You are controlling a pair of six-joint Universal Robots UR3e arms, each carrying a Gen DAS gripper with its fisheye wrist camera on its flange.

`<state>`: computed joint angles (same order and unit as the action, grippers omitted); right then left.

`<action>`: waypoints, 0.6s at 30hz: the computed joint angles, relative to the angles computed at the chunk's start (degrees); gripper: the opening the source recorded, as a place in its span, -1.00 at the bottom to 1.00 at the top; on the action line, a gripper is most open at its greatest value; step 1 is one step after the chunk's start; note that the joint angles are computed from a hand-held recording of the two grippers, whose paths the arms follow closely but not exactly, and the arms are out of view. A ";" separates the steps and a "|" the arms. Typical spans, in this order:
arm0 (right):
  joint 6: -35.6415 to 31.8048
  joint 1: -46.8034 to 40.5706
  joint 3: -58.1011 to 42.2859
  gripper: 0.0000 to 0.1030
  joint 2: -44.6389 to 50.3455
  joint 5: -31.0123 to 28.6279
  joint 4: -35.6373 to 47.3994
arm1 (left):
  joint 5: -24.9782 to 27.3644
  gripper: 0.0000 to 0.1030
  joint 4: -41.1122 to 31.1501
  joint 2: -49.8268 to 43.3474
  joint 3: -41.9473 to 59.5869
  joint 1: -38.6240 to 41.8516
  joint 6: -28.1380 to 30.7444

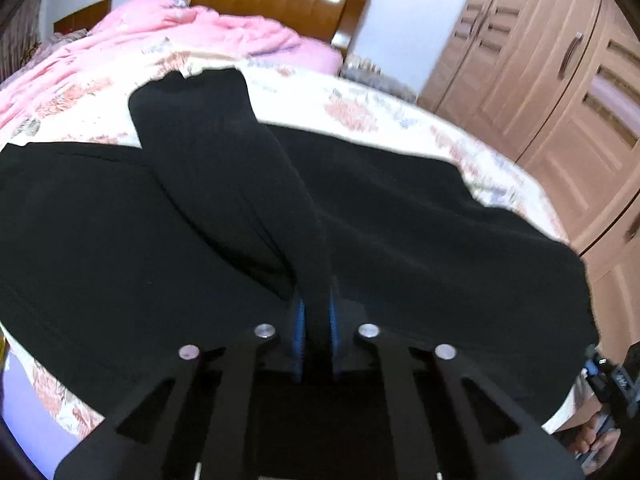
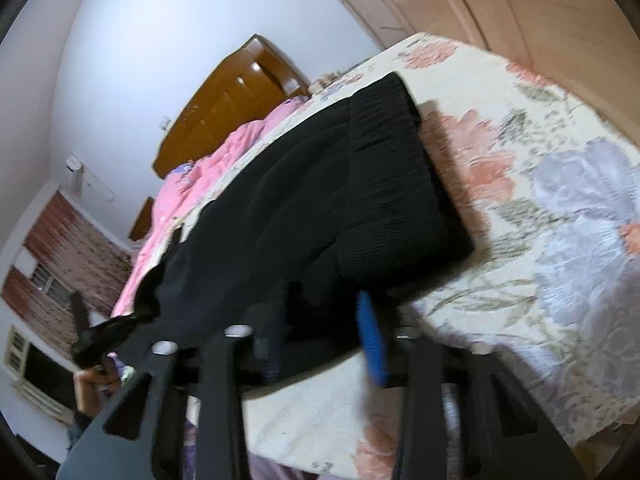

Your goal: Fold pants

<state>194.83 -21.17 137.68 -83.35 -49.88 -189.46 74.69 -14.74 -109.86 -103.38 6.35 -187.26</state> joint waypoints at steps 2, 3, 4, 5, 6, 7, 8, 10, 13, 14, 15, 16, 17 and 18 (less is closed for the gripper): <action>-0.18 -1.01 1.90 -0.81 -0.74 1.07 -2.30 | -0.52 -0.84 5.68 4.29 -5.86 0.75 1.08; -0.42 -1.51 2.44 -0.81 -1.24 1.81 -3.14 | -2.43 -0.85 7.89 7.57 -9.35 1.88 1.39; -0.59 -1.54 2.58 -0.81 -1.95 1.52 -3.29 | -6.13 -0.85 10.02 11.60 -13.51 3.89 1.58; -0.64 -1.32 2.53 -0.82 -2.98 0.91 -3.14 | -9.18 -0.85 10.35 15.43 -16.71 5.68 1.86; -0.55 -1.51 2.82 -0.82 -4.14 0.85 -3.16 | -12.82 -0.85 9.87 21.04 -21.25 8.00 2.40; -0.38 -1.89 3.20 -0.82 -5.01 1.01 -3.23 | -14.72 -0.85 9.27 24.67 -24.30 9.24 3.39; -0.25 -2.47 3.96 -0.82 -5.75 1.20 -3.64 | -15.24 -0.85 8.30 27.59 -26.72 9.77 4.60; -1.03 -3.09 4.43 -0.82 -5.81 1.02 -2.67 | -12.85 -0.84 7.62 28.88 -30.77 9.32 7.73; -1.95 -2.51 4.31 -0.83 -2.18 0.22 -1.28 | -11.56 -0.84 11.54 18.83 -32.99 9.42 8.42; -1.45 -2.86 5.03 -0.84 -1.30 0.95 -3.31 | -12.47 -0.82 14.99 15.46 -34.16 10.24 8.24; -1.70 -2.85 5.12 -0.84 -2.34 0.64 -2.34 | -13.93 -0.81 19.87 14.41 -35.97 11.16 7.86; -1.78 -2.50 4.83 -0.84 -3.71 -0.14 -1.16 | -12.81 -0.81 20.52 14.60 -35.99 10.46 8.11; -1.82 -2.37 4.87 -0.84 -5.17 -0.64 -0.48 | -12.04 -0.81 20.57 15.08 -35.93 9.93 8.18; -1.45 -2.78 5.28 -0.84 -6.98 -0.15 -0.35 | -11.85 -0.81 20.26 16.02 -36.06 9.83 8.39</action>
